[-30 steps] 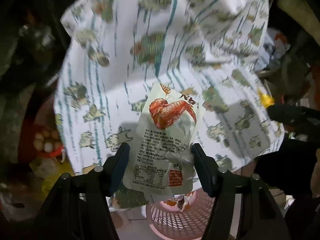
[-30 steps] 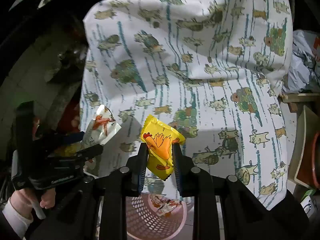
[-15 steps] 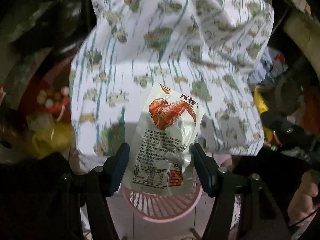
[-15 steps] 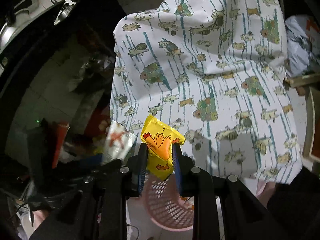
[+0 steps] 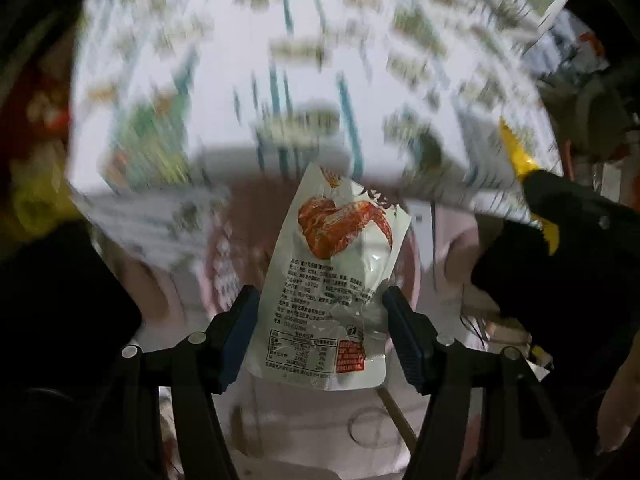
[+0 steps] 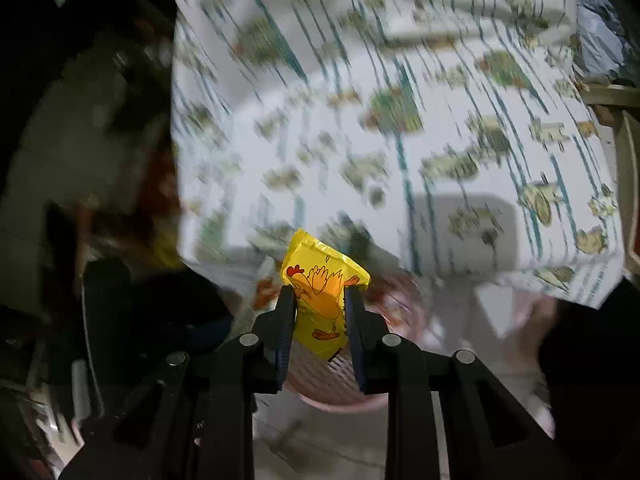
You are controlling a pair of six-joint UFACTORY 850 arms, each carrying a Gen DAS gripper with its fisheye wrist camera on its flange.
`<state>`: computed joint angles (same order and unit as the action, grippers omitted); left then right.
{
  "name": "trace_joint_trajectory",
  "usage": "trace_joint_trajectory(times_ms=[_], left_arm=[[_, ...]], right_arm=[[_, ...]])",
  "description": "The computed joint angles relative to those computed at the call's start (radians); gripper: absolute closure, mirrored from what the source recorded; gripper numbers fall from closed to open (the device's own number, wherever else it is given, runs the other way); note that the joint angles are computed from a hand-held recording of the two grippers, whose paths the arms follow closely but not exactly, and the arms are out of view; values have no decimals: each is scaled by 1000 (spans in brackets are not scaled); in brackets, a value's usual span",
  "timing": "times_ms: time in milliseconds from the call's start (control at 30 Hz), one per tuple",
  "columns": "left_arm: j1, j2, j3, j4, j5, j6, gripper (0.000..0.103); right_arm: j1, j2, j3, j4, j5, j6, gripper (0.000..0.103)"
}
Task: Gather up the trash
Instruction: 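Carry the wrapper and yellow packet down over the pink basket with both grippers, then open both grippers to drop the wrapper and packet into the basket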
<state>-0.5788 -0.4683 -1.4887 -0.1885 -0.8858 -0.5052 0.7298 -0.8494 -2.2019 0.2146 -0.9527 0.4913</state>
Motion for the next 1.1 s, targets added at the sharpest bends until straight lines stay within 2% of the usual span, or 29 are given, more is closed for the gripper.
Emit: trace_joint_trajectory(times_ms=[100, 333, 433, 567, 633, 700, 800, 867, 1000, 1100], left_arm=[[7, -42, 5, -95, -41, 52, 41], [1, -128, -4, -12, -32, 2, 40], [0, -147, 15, 8, -39, -2, 40], [-10, -160, 18, 34, -53, 7, 38], [-13, -163, 16, 44, -54, 8, 32], [-21, -164, 16, 52, -61, -2, 10], [-23, -175, 1, 41, -89, 15, 8], [-22, -175, 4, 32, -105, 28, 8], [-17, -159, 19, 36, -99, 23, 8], [-11, -136, 37, 44, -87, 15, 8]], right_arm=[[0, -21, -9, 21, -36, -26, 76], [-1, -83, -31, 74, -88, -37, 76], [10, -126, -73, -4, -136, 1, 76], [3, -138, -54, 45, -132, -21, 76], [5, -151, -59, 40, -131, -21, 76], [7, -168, -65, 19, -131, -6, 76], [-6, -164, -23, 74, -97, -9, 76], [-7, -155, -2, 50, -84, 15, 76], [-10, -143, 30, 47, -43, 13, 75], [-10, -151, 19, -3, -69, 85, 57]])
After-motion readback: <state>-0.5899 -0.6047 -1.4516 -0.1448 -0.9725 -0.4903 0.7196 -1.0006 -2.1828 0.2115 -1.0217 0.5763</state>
